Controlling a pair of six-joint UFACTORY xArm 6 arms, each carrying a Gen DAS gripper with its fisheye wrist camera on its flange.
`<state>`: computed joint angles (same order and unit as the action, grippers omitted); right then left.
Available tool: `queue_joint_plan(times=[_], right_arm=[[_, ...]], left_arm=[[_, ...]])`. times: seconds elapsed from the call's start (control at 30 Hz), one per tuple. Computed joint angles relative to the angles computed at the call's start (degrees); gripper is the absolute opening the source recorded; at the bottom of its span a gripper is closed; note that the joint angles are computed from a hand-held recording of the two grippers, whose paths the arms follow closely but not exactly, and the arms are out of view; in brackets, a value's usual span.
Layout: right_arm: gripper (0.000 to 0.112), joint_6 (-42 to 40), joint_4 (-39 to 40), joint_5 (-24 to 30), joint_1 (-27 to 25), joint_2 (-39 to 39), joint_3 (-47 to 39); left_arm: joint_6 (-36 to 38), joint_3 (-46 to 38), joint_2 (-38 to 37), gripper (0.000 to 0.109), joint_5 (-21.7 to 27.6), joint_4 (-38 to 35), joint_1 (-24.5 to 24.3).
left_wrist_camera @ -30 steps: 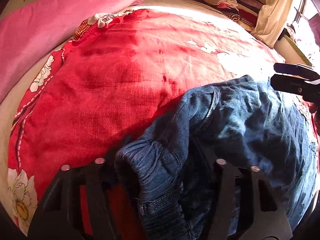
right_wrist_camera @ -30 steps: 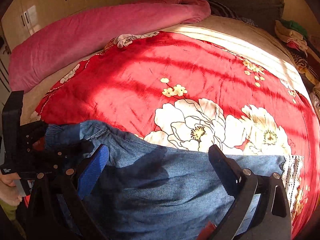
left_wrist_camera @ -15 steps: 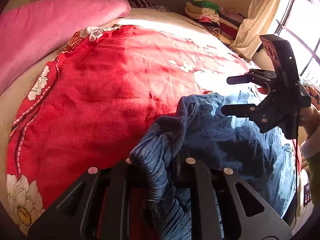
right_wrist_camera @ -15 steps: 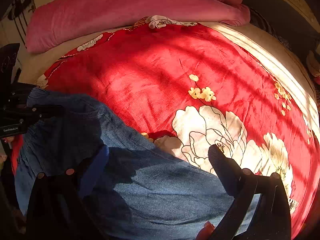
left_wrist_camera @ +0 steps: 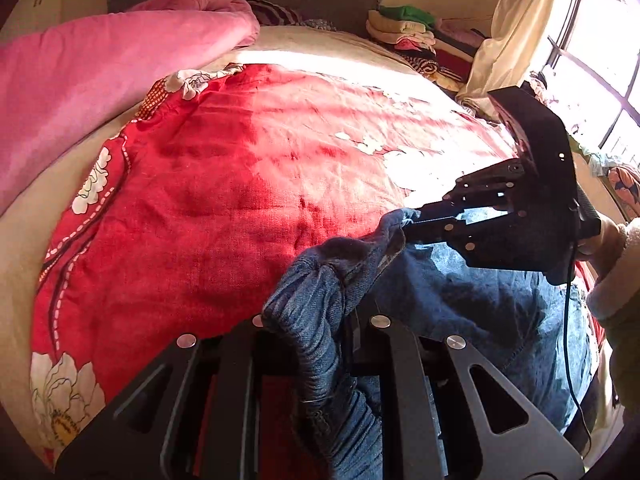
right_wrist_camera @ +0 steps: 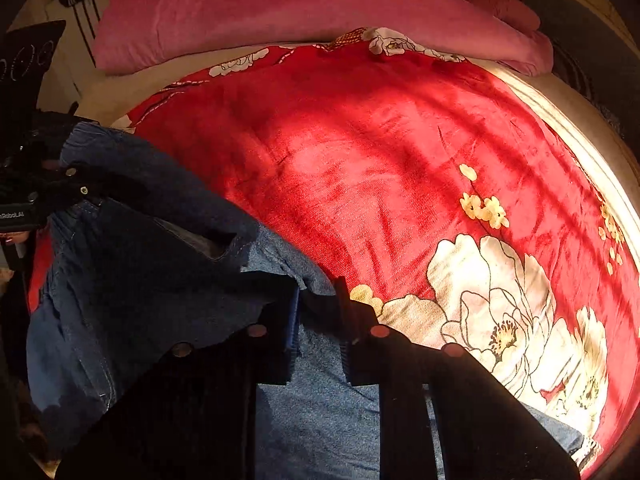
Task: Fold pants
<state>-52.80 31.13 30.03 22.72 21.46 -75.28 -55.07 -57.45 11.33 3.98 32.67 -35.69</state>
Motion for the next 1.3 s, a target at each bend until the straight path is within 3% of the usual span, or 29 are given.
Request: queue_joint_plan(times=[0.27,0.63,0.8,1.0,1.3], right_arm=[[0.006,-5.13,8.81,-6.51,0.00,-11.86,11.34],[0.006,0.79,8.85,-11.75,2.25,-32.71,30.70],[0.006,1.00,12.76,-12.36,4.26,-41.00,39.21],[0.006,1.61,17.47,-13.23,7.56,-49.00,47.70],[0.006,12.06,11.73,-14.87,12.24,-56.98,57.56]], left_arm=[[-5.74,0.84,-2.95,0.008,0.94,6.91,-0.62],[-13.34,4.62,-9.86,0.008,3.24,19.69,-5.28],[-18.70,8.13,-12.47,0.008,4.35,26.17,-8.13],[-21.73,11.83,-14.79,0.009,6.60,27.35,-11.56],[-22.80,13.95,-15.42,0.017,10.58,27.46,-16.08]])
